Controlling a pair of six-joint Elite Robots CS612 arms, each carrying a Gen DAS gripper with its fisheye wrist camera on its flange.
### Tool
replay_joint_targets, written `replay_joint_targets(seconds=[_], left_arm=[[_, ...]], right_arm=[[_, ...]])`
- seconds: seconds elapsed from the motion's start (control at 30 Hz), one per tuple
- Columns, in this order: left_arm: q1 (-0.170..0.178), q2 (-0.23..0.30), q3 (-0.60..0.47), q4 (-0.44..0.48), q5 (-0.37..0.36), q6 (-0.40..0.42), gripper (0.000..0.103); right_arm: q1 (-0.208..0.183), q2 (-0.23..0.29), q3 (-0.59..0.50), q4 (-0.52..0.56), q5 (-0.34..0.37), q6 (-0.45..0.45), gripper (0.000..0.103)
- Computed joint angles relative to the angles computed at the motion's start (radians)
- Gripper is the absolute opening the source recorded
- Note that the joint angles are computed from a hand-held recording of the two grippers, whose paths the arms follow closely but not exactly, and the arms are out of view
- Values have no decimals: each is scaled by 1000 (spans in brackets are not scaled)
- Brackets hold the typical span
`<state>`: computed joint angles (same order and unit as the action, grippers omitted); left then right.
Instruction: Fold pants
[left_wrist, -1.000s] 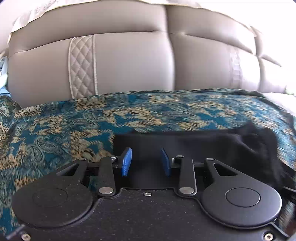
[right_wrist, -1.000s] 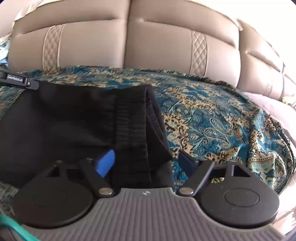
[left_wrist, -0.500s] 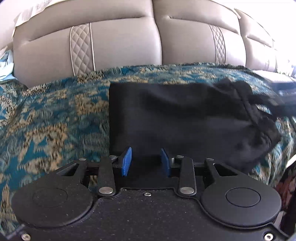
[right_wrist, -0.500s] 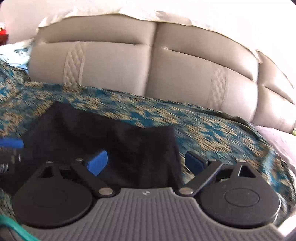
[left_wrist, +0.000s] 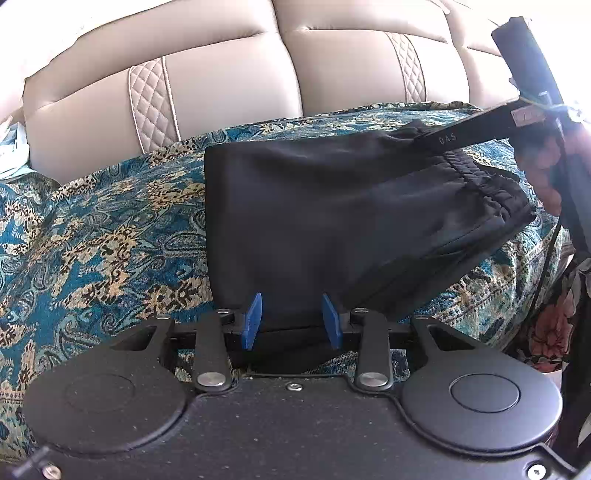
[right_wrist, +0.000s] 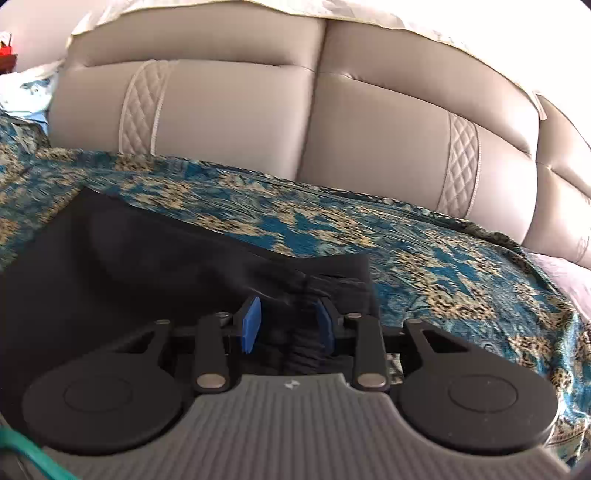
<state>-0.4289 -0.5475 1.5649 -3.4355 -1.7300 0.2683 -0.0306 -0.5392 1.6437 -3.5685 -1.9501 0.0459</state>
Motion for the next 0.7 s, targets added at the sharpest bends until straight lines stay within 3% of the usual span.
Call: replay_joint_targets(seconds=[0.1, 0.27, 0.33, 0.53, 0.7], left_arm=[[0, -2, -4, 16, 1, -8, 35], [1, -6, -14, 47, -2, -27, 37], [8, -7, -27, 66, -25, -52, 44], [20, 9, -106, 113, -15, -151, 51], [36, 50, -226, 191, -28, -232, 56]], right_arm=[[-8, 6, -2, -4, -24, 17, 56], [-33, 3, 15, -16, 22, 65, 71], [-46, 0, 24, -22, 49, 84, 77], [-96, -5, 50, -35, 191, 181, 87], [-132, -11, 56, -15, 315, 226, 87]])
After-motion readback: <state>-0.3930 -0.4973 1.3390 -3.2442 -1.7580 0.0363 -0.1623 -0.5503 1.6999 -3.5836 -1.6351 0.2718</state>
